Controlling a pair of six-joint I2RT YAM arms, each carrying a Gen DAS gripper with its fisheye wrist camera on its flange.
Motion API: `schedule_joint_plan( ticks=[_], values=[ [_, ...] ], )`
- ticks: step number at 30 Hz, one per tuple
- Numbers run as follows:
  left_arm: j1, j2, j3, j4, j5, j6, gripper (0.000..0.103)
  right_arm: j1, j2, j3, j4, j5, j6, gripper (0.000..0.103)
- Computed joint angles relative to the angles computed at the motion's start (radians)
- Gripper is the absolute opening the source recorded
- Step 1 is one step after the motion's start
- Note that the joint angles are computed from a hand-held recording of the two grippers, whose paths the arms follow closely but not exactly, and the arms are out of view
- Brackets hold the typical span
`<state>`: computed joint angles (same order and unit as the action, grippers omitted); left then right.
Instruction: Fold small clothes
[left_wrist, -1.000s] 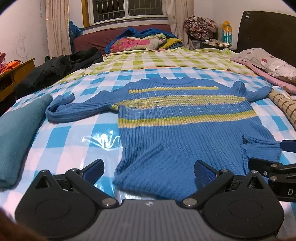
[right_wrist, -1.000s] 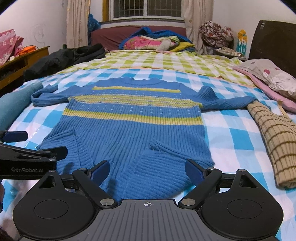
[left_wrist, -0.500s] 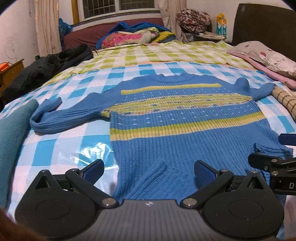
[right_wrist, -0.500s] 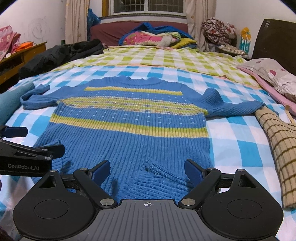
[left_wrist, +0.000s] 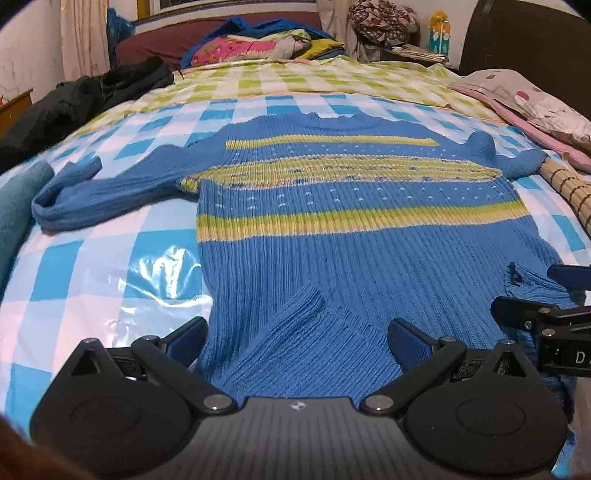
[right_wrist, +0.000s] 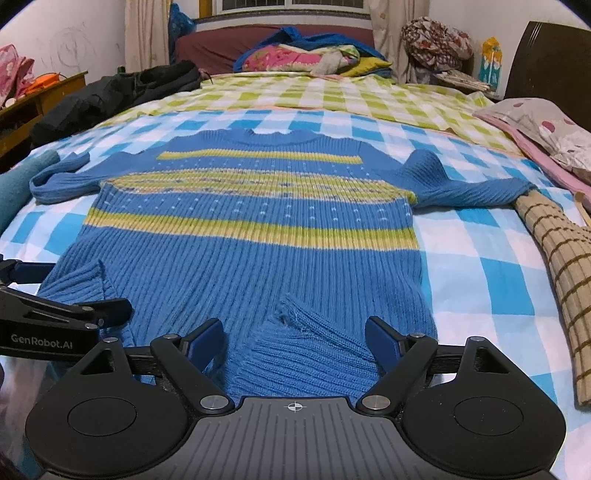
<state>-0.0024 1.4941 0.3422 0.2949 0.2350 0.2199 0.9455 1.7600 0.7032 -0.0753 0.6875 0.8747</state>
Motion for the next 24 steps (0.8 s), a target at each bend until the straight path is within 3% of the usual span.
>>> schedule_joint_plan(
  ticks=[10,14,18,20,22,24],
  values=[
    [0.014,-0.002,0.017,-0.052,0.009,0.012,0.103,-0.006,-0.012,-0.017,0.009,-0.015,-0.001,0.084],
    [0.016,-0.021,0.023,-0.088,0.007,0.026,0.103,-0.009,-0.035,-0.041,0.018,-0.026,0.000,0.079],
    [0.038,-0.058,-0.006,-0.074,0.028,0.064,0.103,-0.007,-0.064,-0.067,0.035,-0.039,-0.013,0.062],
    [0.051,-0.087,-0.023,-0.077,0.043,0.083,0.094,-0.003,-0.083,-0.082,0.042,-0.046,-0.018,0.052],
    [0.069,-0.119,-0.030,-0.102,0.065,0.103,0.078,0.000,-0.103,-0.092,0.036,-0.052,-0.017,0.040],
    [0.079,-0.144,-0.030,-0.129,0.073,0.115,0.070,0.005,-0.125,-0.102,0.020,-0.057,-0.007,0.032]
  ],
)
